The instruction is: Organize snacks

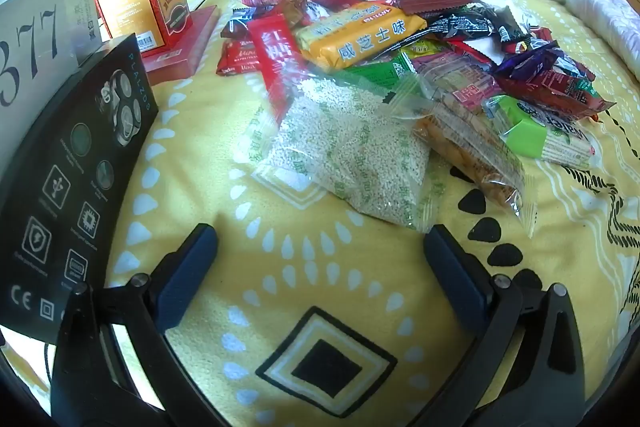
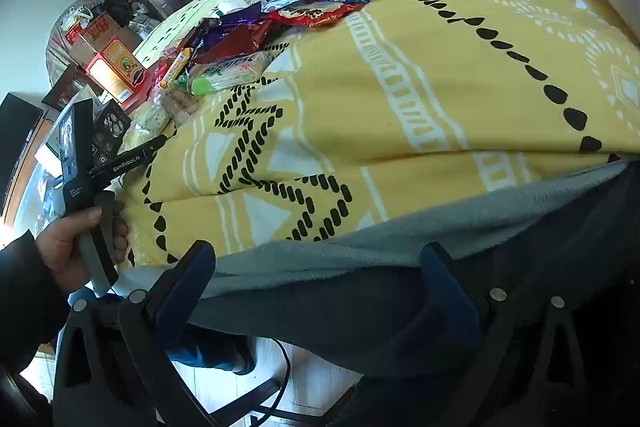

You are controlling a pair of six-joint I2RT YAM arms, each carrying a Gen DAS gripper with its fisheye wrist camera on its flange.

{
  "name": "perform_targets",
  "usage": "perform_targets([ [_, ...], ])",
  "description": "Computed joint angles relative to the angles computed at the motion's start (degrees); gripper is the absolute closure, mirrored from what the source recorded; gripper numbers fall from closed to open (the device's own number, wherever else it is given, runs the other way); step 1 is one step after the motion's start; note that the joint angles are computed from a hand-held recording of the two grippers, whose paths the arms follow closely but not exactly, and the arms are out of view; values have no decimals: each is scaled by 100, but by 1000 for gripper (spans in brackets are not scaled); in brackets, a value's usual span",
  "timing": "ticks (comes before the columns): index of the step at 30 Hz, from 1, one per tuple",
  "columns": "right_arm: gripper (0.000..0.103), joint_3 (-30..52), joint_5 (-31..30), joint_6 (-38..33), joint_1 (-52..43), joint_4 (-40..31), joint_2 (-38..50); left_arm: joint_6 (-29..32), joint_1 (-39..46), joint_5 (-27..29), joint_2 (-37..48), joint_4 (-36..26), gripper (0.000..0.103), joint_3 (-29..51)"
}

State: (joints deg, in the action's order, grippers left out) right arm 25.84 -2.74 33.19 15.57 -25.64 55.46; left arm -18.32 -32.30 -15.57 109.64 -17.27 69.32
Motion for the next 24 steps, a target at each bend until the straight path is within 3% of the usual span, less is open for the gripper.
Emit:
perform_targets([
  [9,0,52,-135,-145,-191,-150,-43,-12,-12,-19,-25,9,0,-24],
  [24,0,-89,-32,34,-11,210,121,-20,-28,-48,-28,22,0,-34],
])
